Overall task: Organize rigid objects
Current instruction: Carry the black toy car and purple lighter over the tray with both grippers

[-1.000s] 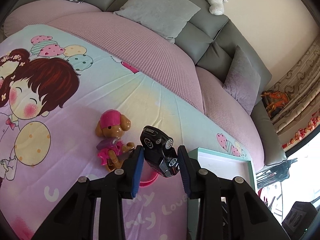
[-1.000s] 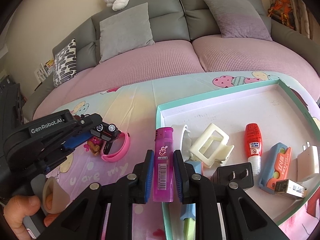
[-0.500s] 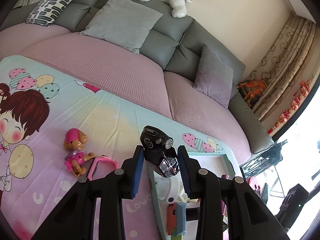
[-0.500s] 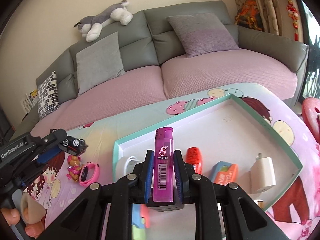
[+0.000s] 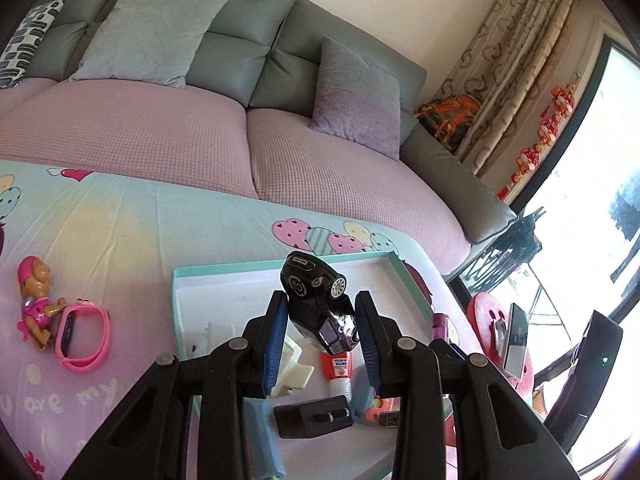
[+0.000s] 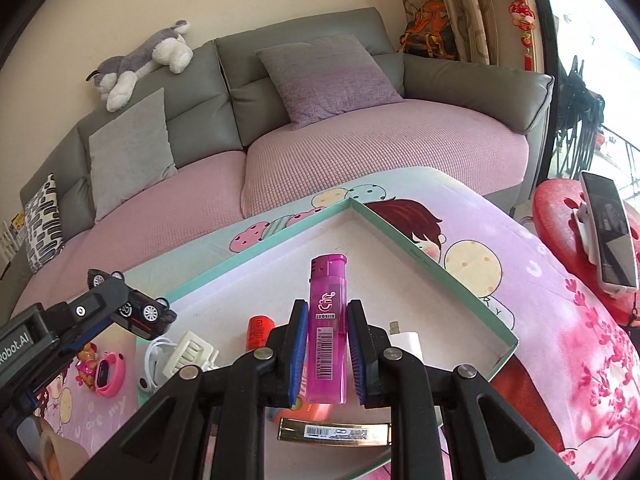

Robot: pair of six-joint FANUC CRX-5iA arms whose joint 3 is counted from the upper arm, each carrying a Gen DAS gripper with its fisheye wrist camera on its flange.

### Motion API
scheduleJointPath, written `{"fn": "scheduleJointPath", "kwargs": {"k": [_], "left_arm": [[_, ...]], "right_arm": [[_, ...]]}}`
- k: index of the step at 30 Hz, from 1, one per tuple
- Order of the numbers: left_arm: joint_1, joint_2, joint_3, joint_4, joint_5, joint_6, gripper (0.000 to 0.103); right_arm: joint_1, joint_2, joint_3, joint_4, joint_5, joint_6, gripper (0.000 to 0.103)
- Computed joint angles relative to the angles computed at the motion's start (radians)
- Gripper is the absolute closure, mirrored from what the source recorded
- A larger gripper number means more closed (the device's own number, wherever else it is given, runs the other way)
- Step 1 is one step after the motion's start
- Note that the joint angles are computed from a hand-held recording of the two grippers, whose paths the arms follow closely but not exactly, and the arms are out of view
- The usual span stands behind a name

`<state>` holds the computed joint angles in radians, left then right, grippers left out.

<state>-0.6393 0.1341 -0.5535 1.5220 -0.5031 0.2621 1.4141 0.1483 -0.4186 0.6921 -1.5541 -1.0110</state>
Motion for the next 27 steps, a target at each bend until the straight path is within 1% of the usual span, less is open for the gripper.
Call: {"fn": "scheduleJointPath", "kwargs": {"k": [3, 6, 17, 27], "left_arm": [[-0.015, 0.01, 0.01, -0.035, -0.004, 0.005, 0.067], [-0.019, 0.025, 0.023, -0.088, -0.005, 0.044, 0.067], [0.016, 0.056, 0.062, -0.285, -0.009, 0.212, 0.067], [0.041, 0.06, 0.09, -0.401, -0.036, 0.311, 0.067]], "right_arm": [[0.001, -0.002, -0.001, -0.009, -0.005, 0.003, 0.082], [0.002, -0.005, -0.005, -0.018, 0.001, 0.006, 0.082], [-0.023, -0.006, -0.007, -0.055, 0.066, 0.052, 0.082], [-0.028, -0.011, -0.008, -0.078, 0.089, 0.048, 0.081]]}}
